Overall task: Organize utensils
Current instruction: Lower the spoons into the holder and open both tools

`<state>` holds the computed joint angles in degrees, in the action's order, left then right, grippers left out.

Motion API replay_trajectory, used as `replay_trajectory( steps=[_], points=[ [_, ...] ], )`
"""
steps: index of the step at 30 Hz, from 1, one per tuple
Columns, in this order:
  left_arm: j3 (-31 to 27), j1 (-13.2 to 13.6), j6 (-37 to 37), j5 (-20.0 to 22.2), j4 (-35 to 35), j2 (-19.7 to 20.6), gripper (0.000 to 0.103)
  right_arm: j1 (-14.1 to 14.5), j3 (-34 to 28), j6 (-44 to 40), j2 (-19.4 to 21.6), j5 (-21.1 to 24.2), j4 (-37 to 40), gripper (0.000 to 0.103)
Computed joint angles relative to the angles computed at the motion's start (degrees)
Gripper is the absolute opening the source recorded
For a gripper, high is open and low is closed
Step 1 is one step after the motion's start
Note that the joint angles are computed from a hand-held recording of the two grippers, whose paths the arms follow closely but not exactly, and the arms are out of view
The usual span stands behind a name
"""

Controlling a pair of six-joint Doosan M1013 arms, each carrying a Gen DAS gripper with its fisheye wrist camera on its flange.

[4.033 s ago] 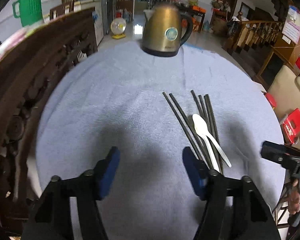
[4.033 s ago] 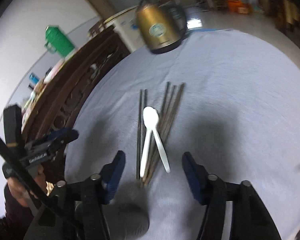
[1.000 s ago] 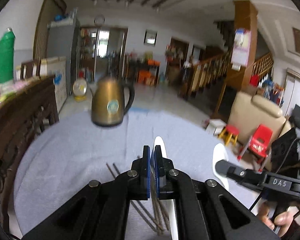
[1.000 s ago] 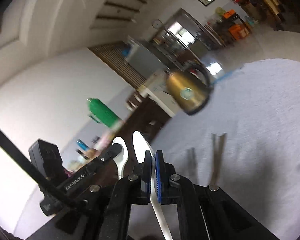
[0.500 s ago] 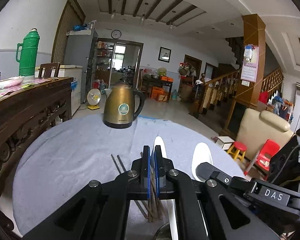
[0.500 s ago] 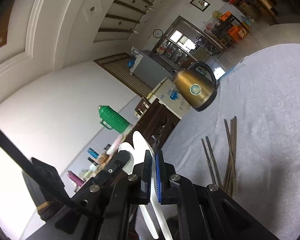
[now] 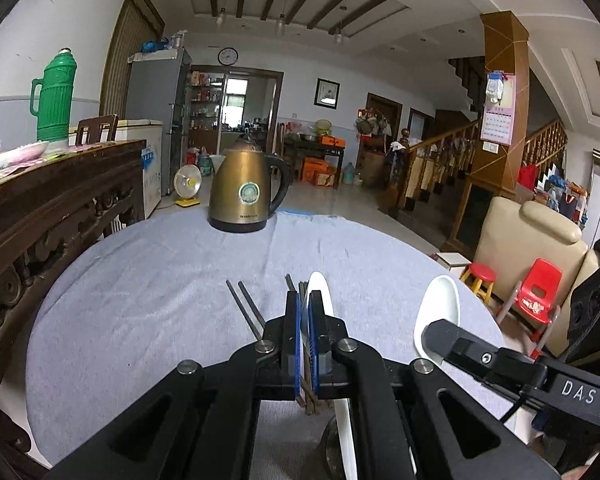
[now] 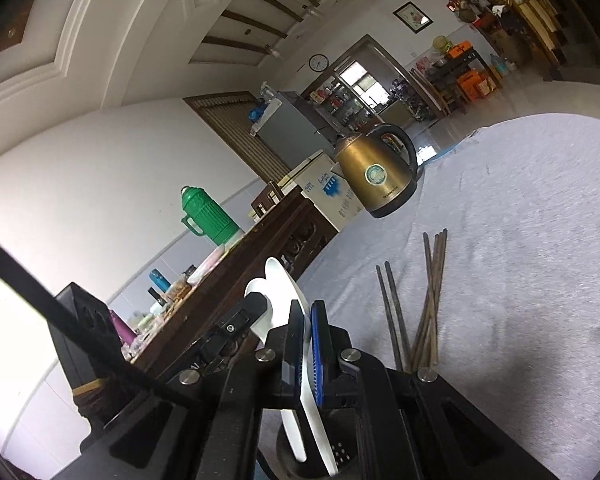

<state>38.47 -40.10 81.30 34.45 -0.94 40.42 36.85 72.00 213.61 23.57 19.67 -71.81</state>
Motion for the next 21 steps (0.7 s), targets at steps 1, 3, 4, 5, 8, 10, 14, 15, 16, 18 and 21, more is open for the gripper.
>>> replay_trajectory(
  steps=[1,3,4,5,8,10,14,15,16,18,21],
  points=[
    [0.7,0.0,0.4,-0.2,-0.1,-0.4,0.004,0.2,0.1,-1.6,-0.2,0.6,0.8,0.004],
    [2.2,0.0,1.3,-0.6,-0.6,-1.2,0.004,0.5,0.4,-4.2,-0.5,0.9,2.3,0.004],
    [2.9,0.0,1.5,-0.8,-0.6,-1.6,0.004,0.5,0.4,-5.2,-0.6,1.0,3.1,0.005],
    [3.2,0.1,1.8,-0.5,-1.0,-1.8,0.004,0.6,0.5,-6.8,-0.8,1.2,4.2,0.005],
    [3.6,0.2,2.5,0.5,-2.5,-2.1,0.004,0.9,0.7,-9.8,-1.0,1.3,6.7,0.008],
    [3.6,0.3,3.4,1.4,-3.7,-2.2,0.004,1.0,0.7,-12.5,-1.0,1.4,8.7,0.008],
    [4.4,0.4,4.8,1.3,-5.0,-2.8,0.004,1.2,0.6,-14.3,-1.2,1.0,9.6,0.008],
    [4.6,0.4,4.9,1.2,-5.1,-3.0,0.005,1.2,0.6,-14.6,-1.3,0.9,9.7,0.008],
    [4.6,0.4,4.8,1.3,-5.1,-3.0,0.005,1.2,0.6,-15.2,-1.3,0.9,10.2,0.008],
    [4.9,0.5,4.5,1.4,-5.3,-3.3,0.005,1.1,0.7,-15.4,-1.4,0.4,11.2,0.009],
    [5.3,0.7,3.9,1.2,-5.2,-3.6,0.006,1.1,0.9,-16.0,-1.6,0.2,12.1,0.024]
  ],
)
